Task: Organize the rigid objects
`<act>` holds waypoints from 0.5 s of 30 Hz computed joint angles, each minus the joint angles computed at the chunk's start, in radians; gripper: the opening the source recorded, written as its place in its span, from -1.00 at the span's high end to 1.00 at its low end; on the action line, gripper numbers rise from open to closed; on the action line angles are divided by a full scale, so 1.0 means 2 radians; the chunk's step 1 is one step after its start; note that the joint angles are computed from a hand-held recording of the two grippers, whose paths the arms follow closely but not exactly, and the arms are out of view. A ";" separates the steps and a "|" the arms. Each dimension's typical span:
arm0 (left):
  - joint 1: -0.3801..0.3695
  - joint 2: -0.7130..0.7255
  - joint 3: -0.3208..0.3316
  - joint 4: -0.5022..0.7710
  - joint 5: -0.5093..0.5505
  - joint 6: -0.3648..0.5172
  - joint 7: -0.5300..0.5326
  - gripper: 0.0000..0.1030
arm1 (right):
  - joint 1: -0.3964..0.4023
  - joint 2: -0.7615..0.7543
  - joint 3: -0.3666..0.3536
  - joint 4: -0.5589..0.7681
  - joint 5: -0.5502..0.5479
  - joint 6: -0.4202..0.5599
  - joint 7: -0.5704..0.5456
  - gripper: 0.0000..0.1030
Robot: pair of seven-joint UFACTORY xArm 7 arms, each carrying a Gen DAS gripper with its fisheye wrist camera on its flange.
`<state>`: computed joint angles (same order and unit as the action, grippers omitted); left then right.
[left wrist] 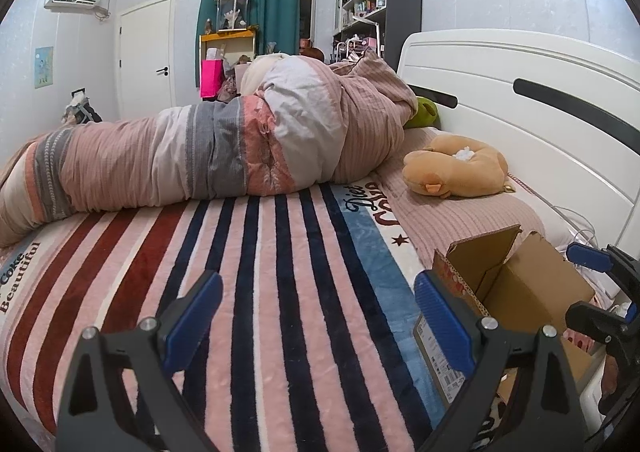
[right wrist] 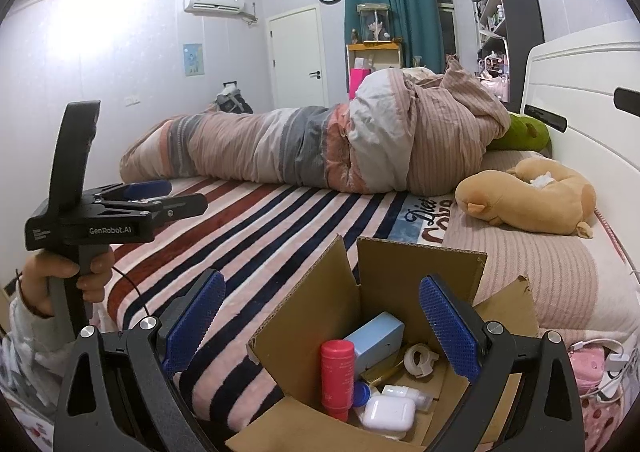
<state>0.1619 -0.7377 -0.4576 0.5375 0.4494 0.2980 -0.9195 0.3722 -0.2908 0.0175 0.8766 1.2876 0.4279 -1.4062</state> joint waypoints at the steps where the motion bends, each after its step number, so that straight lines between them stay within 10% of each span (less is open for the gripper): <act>1: -0.001 0.000 0.000 0.000 0.000 0.000 0.000 -0.86 | 0.000 0.000 0.000 0.000 0.000 0.001 0.000 -0.90; 15: 0.000 0.000 0.000 0.000 0.002 -0.001 -0.002 -0.86 | -0.003 0.004 0.001 -0.003 0.012 0.001 -0.012 -0.90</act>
<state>0.1614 -0.7374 -0.4571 0.5366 0.4526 0.2952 -0.9233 0.3666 -0.2823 0.0203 0.8702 1.3107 0.4295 -1.4307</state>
